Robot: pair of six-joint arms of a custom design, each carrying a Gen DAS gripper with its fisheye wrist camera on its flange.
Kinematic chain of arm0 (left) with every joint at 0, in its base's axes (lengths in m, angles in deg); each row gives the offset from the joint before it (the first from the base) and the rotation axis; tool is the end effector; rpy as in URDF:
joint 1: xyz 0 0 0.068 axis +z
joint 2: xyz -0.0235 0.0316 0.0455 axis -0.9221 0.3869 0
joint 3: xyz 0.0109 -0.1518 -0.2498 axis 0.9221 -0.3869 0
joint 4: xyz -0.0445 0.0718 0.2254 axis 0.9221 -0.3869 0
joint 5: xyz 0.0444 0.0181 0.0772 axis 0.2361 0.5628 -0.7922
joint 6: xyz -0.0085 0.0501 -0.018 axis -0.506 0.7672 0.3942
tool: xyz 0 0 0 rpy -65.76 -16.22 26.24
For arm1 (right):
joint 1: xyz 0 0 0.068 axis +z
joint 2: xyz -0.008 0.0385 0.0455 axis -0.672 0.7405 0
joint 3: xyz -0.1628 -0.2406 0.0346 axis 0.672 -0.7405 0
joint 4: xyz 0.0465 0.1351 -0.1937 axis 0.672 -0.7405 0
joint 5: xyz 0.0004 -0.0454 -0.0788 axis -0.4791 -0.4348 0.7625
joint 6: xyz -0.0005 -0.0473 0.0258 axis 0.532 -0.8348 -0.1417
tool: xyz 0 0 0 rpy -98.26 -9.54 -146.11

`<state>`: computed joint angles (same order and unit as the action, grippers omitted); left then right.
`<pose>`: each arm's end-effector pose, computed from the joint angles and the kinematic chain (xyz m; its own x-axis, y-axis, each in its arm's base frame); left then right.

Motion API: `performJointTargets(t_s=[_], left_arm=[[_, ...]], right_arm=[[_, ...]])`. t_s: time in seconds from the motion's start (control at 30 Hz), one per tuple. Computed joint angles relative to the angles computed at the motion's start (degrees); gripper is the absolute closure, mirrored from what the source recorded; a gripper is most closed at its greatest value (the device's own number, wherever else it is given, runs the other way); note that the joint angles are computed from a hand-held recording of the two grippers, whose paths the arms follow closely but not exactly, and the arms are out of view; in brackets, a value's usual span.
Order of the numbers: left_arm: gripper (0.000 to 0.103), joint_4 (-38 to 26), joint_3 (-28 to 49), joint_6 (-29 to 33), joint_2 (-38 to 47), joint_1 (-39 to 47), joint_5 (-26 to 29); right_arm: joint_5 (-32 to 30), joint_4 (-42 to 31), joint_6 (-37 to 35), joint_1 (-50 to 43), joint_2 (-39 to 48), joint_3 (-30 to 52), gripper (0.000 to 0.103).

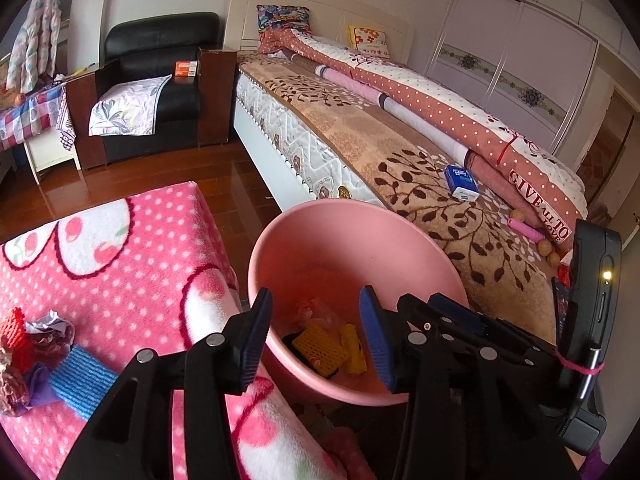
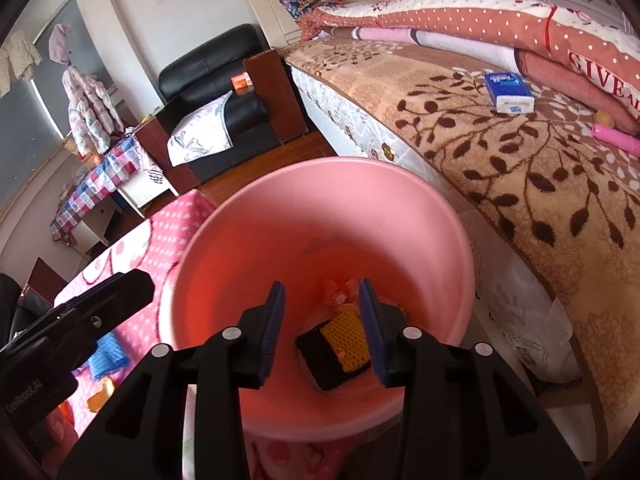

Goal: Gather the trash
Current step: 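Open both grippers to drop the yellow net and bag into the basin, then move both open grippers back over the table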

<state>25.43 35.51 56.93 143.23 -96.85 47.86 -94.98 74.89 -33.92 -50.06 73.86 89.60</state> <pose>0.2240 -0.1260 0.2026 -0.7375 0.0203 -0.6750 0.2318 0.9464 -0.2248 0.2180 -0.0191 0.1603 -0.7509 0.2176 -0.6235 0.0226 0.9521 0.3050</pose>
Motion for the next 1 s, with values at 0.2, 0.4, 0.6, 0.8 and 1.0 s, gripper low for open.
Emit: performJointTargets(t_s=[0.2,0.4,0.6,0.8,1.0], left_arm=[[0.058,-3.35,-3.84,-1.48,-8.36,-0.29,-1.76],[0.058,-8.86,-7.2,-1.88,-18.16,1.65,-2.44],[0.058,-15.63,-9.99,-0.24,-28.68,5.92,-2.22],[0.058,-24.03,-11.51,4.02,-39.14,14.75,1.08],[0.058,-32.93,-12.48,14.02,-48.15,34.19,10.89]], right_arm=[[0.17,-4.06,1.52,4.23,-8.88,-2.15,0.064],[3.04,-6.56,4.98,12.26,-15.08,-4.03,0.064],[6.63,-7.25,8.99,22.05,-18.43,-5.4,0.064],[11.77,-6.87,13.56,33.17,-19.58,-6.21,0.064],[15.1,-4.96,16.79,41.78,-17.24,-6.58,0.064]])
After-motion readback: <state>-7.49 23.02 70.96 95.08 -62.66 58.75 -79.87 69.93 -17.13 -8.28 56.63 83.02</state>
